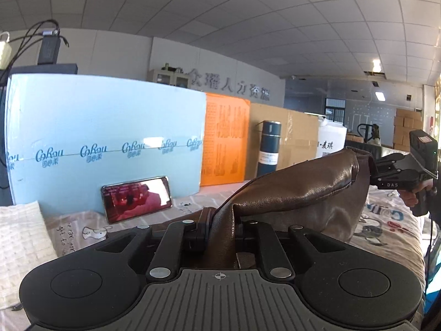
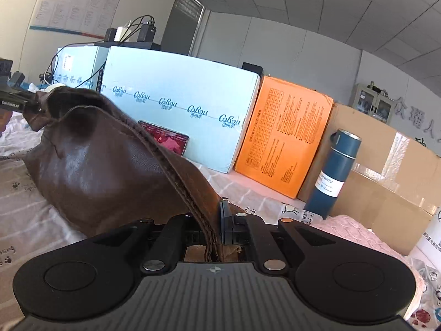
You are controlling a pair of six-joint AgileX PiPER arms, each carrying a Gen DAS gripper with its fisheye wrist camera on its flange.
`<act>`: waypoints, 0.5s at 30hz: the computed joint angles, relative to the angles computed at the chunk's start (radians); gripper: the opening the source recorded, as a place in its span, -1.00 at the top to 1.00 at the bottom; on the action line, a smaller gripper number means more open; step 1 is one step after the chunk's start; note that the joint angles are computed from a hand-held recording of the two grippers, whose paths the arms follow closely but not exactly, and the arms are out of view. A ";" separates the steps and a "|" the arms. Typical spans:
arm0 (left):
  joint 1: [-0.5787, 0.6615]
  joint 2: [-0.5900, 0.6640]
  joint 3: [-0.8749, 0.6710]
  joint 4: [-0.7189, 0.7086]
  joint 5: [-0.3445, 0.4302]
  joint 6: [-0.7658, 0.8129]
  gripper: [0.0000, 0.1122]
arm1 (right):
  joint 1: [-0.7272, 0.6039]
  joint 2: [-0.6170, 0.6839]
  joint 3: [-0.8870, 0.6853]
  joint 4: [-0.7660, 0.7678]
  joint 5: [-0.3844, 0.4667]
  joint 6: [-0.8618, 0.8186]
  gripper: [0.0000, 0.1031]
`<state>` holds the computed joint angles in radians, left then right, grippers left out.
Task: Fold clothes
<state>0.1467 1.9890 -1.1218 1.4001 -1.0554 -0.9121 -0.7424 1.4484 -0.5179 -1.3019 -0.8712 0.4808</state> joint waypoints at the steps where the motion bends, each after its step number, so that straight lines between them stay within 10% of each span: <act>1: -0.014 0.028 -0.046 0.016 0.030 -0.043 0.77 | 0.025 0.040 -0.043 -0.007 0.019 0.021 0.90; 11: -0.075 0.306 -0.493 0.284 0.147 -0.534 0.64 | 0.138 0.332 -0.373 -0.182 0.161 0.296 0.86; 13: -0.060 0.342 -0.532 0.291 0.127 -0.611 0.32 | 0.122 0.358 -0.377 -0.116 0.132 0.276 0.71; 15: -0.039 0.381 -0.576 0.290 0.087 -0.697 -0.43 | 0.103 0.391 -0.381 -0.061 0.083 0.293 0.30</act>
<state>0.1078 2.3701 -1.6974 1.6902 -0.9683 -1.6090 -0.6397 1.8394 -0.8990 -1.3627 -0.7886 0.7739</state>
